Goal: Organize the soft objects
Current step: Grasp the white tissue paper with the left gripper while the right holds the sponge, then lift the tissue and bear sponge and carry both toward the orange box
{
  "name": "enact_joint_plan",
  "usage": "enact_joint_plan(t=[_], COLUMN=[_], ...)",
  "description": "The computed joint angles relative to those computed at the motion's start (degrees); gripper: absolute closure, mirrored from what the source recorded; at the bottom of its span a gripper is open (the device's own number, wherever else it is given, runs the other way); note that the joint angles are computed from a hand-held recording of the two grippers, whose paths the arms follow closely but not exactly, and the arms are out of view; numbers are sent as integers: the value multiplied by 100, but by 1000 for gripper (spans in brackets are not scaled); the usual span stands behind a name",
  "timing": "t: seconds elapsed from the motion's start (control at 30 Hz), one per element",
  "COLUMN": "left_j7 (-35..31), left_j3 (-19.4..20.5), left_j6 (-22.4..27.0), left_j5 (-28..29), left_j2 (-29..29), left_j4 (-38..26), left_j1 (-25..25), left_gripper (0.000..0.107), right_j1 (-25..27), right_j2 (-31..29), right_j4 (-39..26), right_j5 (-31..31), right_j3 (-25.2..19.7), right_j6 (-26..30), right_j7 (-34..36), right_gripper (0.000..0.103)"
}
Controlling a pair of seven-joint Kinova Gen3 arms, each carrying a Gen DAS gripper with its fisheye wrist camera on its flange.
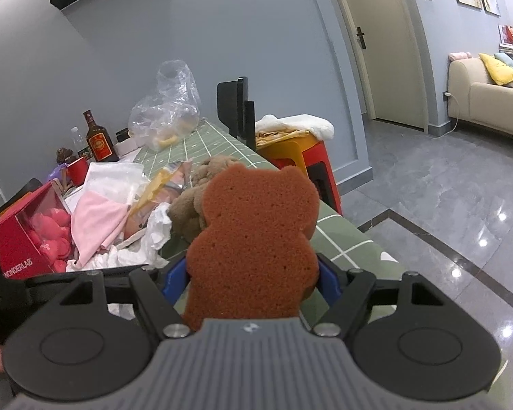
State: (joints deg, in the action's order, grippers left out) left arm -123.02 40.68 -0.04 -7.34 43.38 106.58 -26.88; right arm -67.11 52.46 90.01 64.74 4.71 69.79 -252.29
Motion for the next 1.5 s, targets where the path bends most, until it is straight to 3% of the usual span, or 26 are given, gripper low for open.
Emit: enact_joint_plan(t=[0.1,0.17,0.23,0.27,0.33,0.4,0.5,0.6,0.77,0.87,0.93,1.07,1.27,1.37,1.43,1.5], left_j7=[-132,-154,-137,-163,-184,-301,-395,-620,-1208,-1519,-1743,-2315,-2613,-2538,-2517,-2588], left_j3=[297,440,630,732,881,977,1191,1755,2499,2914,3053,3109,2820,2541,2374,2295], left_j6=[-60,-256,-276,-292,-278,-380,-417,-208,208,705,765,646,514,638,880,1071], left_j5=[-112,-200,-374,-474,-608,-811,-1090,-1384,-1433,-1275,-1194,-1203,-747,-320,-64,139], left_j2=[118,163,192,211,243,246,312,613,962,1206,1271,1254,930,713,672,776], left_j4=[100,243,313,382,445,587,741,754,653,422,423,628,771,622,419,250], left_j1=[-332,-512,-690,-821,-970,-1134,-1515,-2231,-3154,-3526,-3670,-3758,-3336,-2930,-2643,-2461], left_gripper=[4,13,36,41,69,80,85,86,86,86,86,85,82,64,25,18], right_j1=[9,23,28,27,22,20,29,50,90,98,109,136,137,137,136,133], right_j2=[-27,-39,-44,-52,-63,-77,-92,-106,-117,-122,-123,-135,-152,-150,-148,-146], right_j4=[81,108,128,156,214,283,339,371,364,369,372,365,401,402,402,403], right_j5=[29,65,113,147,211,282,358,410,422,428,432,438,457,459,461,467], right_j3=[1,-5,-8,-8,-8,-15,-39,-76,-122,-130,-137,-138,-140,-142,-142,-139], right_j6=[-62,-97,-121,-143,-176,-212,-220,-222,-226,-230,-246,-276,-322,-321,-322,-320], right_j7=[-140,-163,-170,-199,-293,-409,-518,-546,-512,-513,-510,-475,-538,-539,-547,-557], right_gripper=[28,28,28,28,28,28,28,28,28,28,28,28,28,28,28,28])
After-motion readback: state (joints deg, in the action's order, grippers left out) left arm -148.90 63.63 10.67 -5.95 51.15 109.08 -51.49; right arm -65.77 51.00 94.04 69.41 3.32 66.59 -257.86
